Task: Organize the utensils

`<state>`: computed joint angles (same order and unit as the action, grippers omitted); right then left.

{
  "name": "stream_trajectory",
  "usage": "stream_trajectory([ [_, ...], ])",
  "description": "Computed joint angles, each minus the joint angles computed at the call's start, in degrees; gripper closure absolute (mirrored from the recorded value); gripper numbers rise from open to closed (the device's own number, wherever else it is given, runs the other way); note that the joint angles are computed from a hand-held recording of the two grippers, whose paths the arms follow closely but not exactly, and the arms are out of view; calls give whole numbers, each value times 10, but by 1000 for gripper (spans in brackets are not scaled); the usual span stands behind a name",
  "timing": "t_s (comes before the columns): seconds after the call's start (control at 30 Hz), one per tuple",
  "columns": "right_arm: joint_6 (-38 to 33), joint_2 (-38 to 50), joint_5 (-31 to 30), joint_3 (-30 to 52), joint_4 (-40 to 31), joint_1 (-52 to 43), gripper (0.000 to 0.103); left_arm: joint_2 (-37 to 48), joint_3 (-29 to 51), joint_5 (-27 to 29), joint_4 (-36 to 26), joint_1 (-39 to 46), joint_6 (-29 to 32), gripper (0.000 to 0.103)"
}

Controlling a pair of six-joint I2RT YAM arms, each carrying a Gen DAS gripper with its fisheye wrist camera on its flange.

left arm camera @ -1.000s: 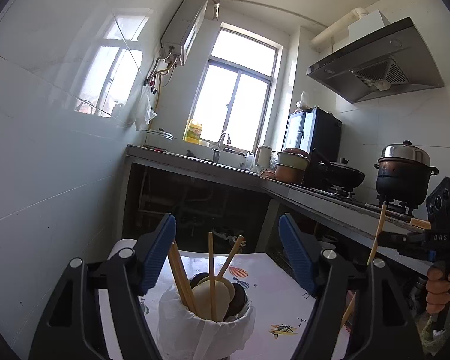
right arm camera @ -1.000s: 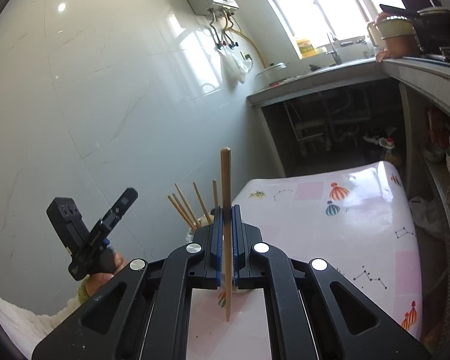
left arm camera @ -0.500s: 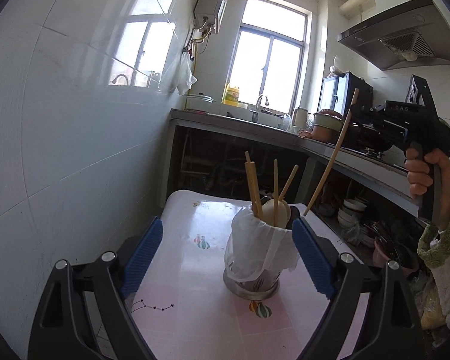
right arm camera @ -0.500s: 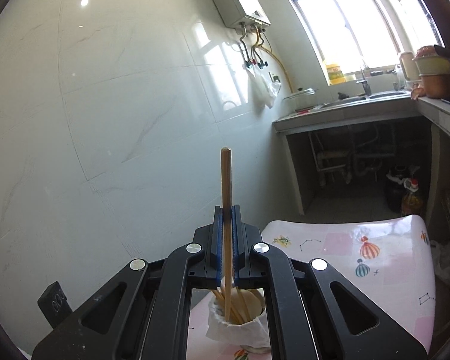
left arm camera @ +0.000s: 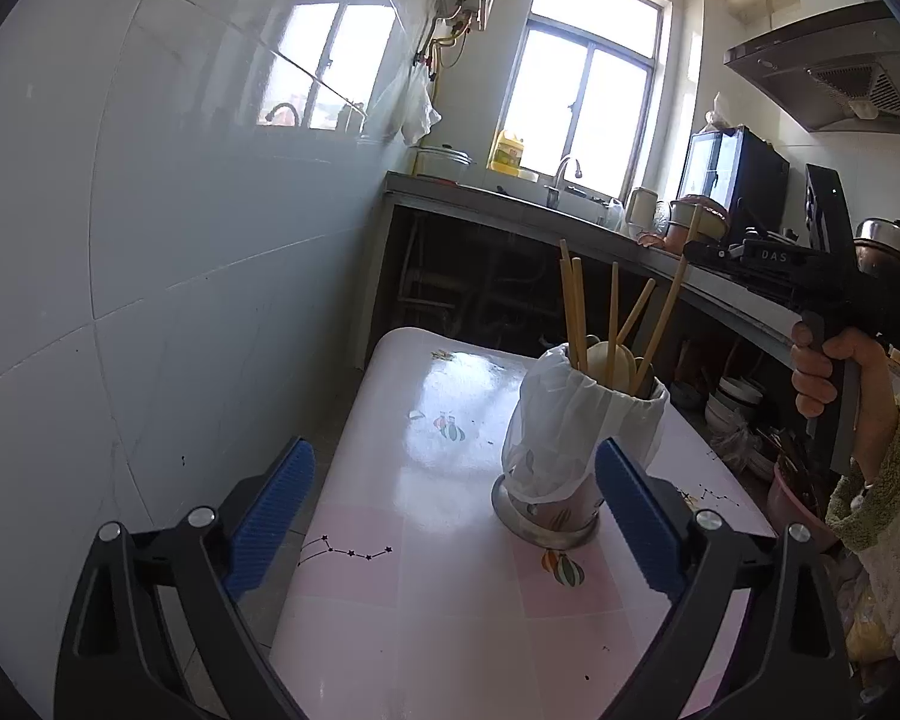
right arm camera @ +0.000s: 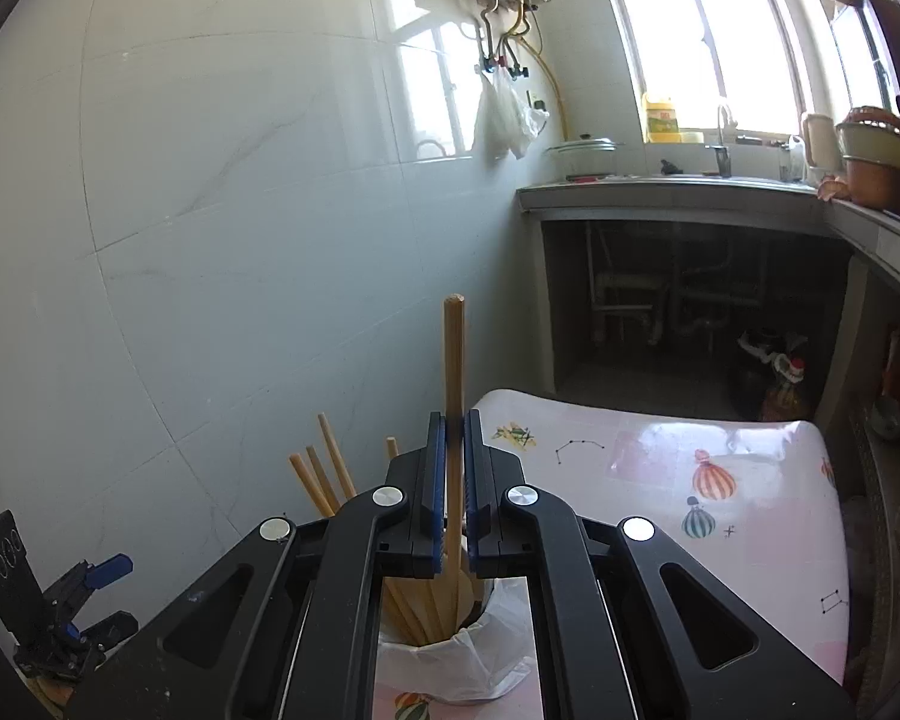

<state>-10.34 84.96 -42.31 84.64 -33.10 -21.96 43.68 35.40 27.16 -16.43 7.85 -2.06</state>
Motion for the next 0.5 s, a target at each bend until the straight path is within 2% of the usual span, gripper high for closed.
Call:
stream_trajectory([
  [0.5,-58,-11,23,-58,-54,20,99,22,19,-84,-11,-88,-19,6],
])
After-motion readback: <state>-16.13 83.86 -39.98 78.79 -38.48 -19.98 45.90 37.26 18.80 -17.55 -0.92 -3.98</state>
